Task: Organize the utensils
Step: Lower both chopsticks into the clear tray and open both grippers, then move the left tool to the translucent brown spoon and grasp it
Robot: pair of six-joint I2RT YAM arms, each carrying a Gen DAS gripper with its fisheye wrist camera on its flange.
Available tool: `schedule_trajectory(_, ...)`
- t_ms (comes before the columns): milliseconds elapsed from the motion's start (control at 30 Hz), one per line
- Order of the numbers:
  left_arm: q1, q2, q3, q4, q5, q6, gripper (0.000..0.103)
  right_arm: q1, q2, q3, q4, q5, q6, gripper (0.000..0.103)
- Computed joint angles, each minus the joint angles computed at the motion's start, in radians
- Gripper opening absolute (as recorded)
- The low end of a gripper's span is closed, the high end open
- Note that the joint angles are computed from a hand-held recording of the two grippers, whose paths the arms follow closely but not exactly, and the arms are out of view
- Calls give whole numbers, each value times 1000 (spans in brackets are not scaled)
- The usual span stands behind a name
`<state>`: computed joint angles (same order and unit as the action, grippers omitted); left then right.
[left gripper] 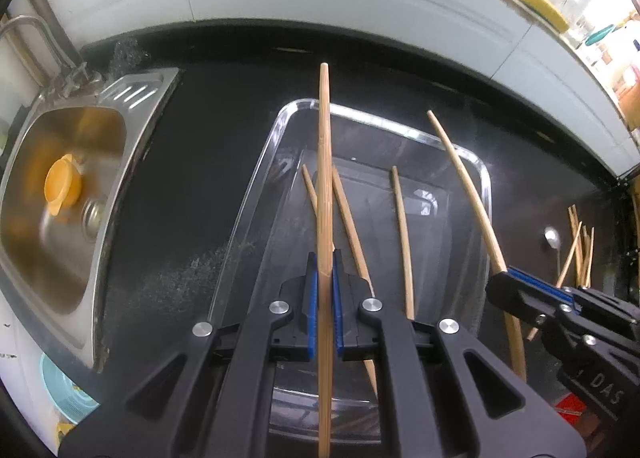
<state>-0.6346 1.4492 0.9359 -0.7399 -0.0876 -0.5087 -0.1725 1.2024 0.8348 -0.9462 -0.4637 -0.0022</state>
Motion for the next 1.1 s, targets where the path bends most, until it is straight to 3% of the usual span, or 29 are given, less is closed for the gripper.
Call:
schedule_trajectory(100, 4, 41, -8, 26, 10, 13, 10, -8, 25, -10, 26, 17, 5, 8)
schedule_trajectory(133, 3, 62, -10, 33, 3, 19, 28, -14, 36, -9, 28, 26, 6, 10)
schedule_trajectory(167, 1, 68, -15, 40, -9, 19, 61, -31, 39, -10, 25, 27, -2, 13)
schedule_trajectory(200, -4, 67, -24, 47, -29, 14, 73, -58, 34, -12, 23, 24, -9, 25)
schedule_trajectory(233, -9, 48, -45, 65, -51, 11, 79, -95, 17, -14, 23, 23, -20, 53)
schedule_trajectory(267, -8, 40, -54, 72, -51, 17, 80, -126, -2, -13, 21, 26, -30, 65)
schedule_trajectory(367, 6, 1, -87, 80, -33, 19, 90, -226, -21, 14, -21, -7, -89, 69)
schedule_trajectory(567, -8, -134, -141, 71, -50, 18, 94, -429, 1, 84, -130, -68, -248, 69)
schedule_trajectory(767, -89, -319, -166, -34, -99, -7, 94, -638, 29, 116, -264, -113, -470, 70)
schedule_trajectory(900, -250, -437, -189, -119, -165, -49, 94, -802, 63, 137, -365, -128, -661, 71)
schedule_trajectory(1100, -589, -463, -210, -201, -227, -120, 94, -1042, 166, 189, -502, -85, -1007, 71)
